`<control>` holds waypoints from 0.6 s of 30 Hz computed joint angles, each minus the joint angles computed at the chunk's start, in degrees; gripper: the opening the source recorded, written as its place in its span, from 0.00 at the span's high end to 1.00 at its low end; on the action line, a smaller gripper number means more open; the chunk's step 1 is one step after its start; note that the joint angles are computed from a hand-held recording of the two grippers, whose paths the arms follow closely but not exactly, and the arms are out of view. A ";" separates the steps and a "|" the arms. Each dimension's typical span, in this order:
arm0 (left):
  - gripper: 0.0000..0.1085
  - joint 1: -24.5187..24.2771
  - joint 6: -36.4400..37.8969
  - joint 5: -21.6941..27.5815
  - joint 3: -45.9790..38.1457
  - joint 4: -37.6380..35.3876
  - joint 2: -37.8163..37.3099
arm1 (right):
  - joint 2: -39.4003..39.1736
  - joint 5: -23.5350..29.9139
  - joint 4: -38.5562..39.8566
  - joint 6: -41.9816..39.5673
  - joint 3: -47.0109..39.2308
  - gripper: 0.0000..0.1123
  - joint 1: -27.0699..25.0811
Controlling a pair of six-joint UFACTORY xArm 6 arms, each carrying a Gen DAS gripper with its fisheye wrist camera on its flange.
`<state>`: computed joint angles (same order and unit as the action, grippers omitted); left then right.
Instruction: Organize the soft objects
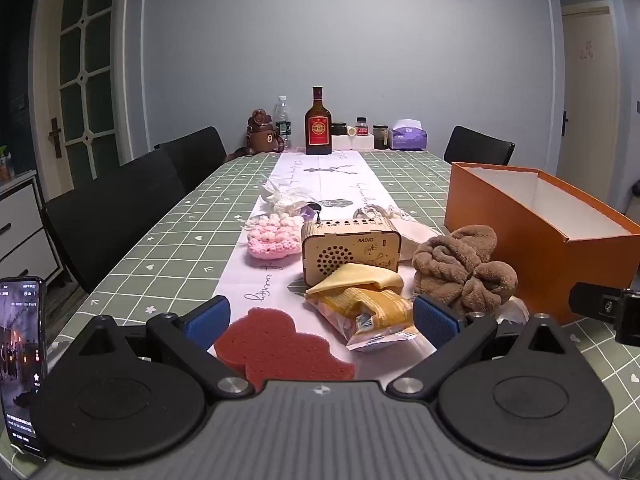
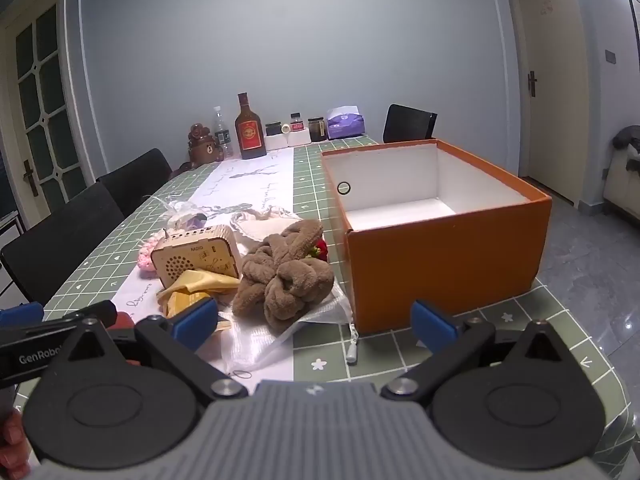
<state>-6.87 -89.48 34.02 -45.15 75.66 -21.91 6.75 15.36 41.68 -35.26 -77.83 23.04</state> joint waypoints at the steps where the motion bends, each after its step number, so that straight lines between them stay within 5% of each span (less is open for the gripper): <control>1: 0.05 0.05 0.09 -0.20 0.01 0.11 -0.01 | -0.03 0.17 0.11 -0.08 -0.01 0.10 -0.05; 18: 0.05 0.94 1.83 -3.31 -1.92 -0.90 3.06 | 1.00 0.86 -2.20 3.07 -1.41 0.10 -0.68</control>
